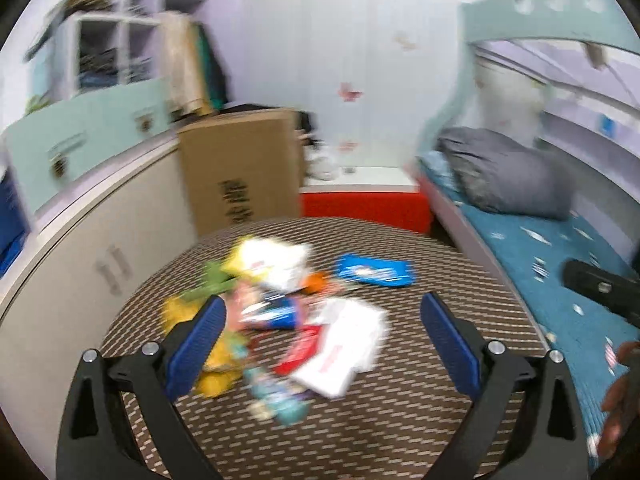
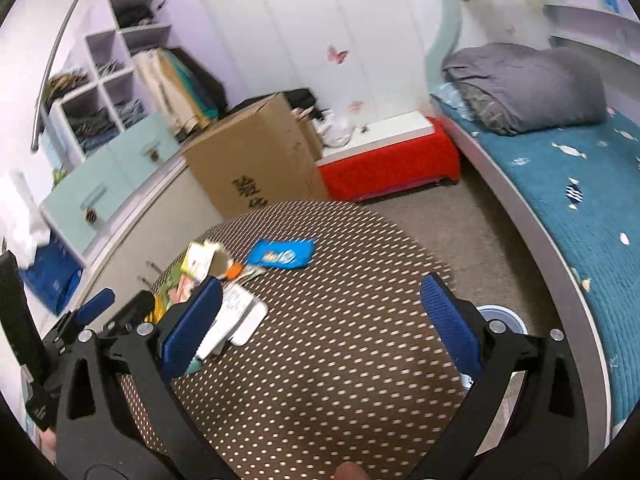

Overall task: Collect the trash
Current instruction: 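Move both tools back over the table, then grasp the yellow paper bag with the left tool while the right tool grasps a teal snack tube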

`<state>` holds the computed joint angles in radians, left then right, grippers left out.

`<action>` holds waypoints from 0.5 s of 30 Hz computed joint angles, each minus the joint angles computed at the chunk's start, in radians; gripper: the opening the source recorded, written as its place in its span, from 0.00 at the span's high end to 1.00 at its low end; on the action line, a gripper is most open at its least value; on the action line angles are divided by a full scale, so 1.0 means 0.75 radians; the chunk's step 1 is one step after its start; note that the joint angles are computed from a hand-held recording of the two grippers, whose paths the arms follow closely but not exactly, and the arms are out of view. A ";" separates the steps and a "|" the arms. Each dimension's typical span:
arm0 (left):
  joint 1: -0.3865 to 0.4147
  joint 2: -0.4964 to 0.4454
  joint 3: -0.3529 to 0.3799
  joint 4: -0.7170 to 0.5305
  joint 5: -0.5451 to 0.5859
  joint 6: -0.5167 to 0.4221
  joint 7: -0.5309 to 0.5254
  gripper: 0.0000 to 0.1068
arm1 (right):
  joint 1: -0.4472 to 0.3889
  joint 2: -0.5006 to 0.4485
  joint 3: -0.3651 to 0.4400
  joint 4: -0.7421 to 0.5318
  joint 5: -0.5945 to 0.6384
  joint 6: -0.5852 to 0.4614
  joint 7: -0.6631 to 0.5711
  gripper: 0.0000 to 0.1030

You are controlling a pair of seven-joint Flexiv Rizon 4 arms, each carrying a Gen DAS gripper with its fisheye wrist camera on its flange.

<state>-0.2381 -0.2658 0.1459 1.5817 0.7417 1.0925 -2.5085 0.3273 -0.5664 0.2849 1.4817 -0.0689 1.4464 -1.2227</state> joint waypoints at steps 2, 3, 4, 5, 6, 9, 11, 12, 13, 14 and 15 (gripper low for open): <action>-0.004 0.025 0.042 0.041 0.051 -0.045 -0.099 0.10 | 0.002 -0.021 0.030 -0.015 -0.005 -0.021 -0.031 0.06; 0.005 0.031 0.049 0.058 0.066 -0.061 -0.133 0.10 | 0.003 -0.027 0.038 -0.018 -0.004 -0.028 -0.045 0.06; 0.020 0.032 0.055 0.073 0.074 -0.083 -0.165 0.10 | 0.005 -0.035 0.049 -0.023 -0.003 -0.036 -0.060 0.06; 0.037 0.035 0.054 0.088 0.072 -0.095 -0.180 0.10 | 0.007 -0.047 0.059 -0.034 -0.001 -0.047 -0.075 0.06; 0.057 0.034 0.050 0.103 0.063 -0.098 -0.186 0.10 | 0.014 -0.059 0.066 -0.049 -0.001 -0.063 -0.089 0.06; 0.099 0.020 0.046 0.126 0.056 -0.111 -0.193 0.11 | 0.029 -0.090 0.093 -0.081 0.007 -0.098 -0.144 0.06; 0.122 0.000 0.046 0.122 0.051 -0.114 -0.190 0.11 | 0.028 -0.104 0.111 -0.098 0.026 -0.121 -0.180 0.06; 0.136 -0.012 0.045 0.120 0.040 -0.103 -0.180 0.11 | 0.037 -0.114 0.111 -0.110 0.032 -0.135 -0.191 0.06; 0.145 -0.025 0.044 0.115 0.029 -0.096 -0.167 0.11 | 0.046 -0.120 0.108 -0.118 0.038 -0.146 -0.198 0.06; 0.155 -0.041 0.042 0.109 0.012 -0.087 -0.147 0.11 | 0.052 -0.127 0.108 -0.128 0.045 -0.160 -0.207 0.06; 0.167 -0.052 0.041 0.111 -0.013 -0.074 -0.121 0.11 | 0.059 -0.135 0.108 -0.139 0.050 -0.174 -0.218 0.06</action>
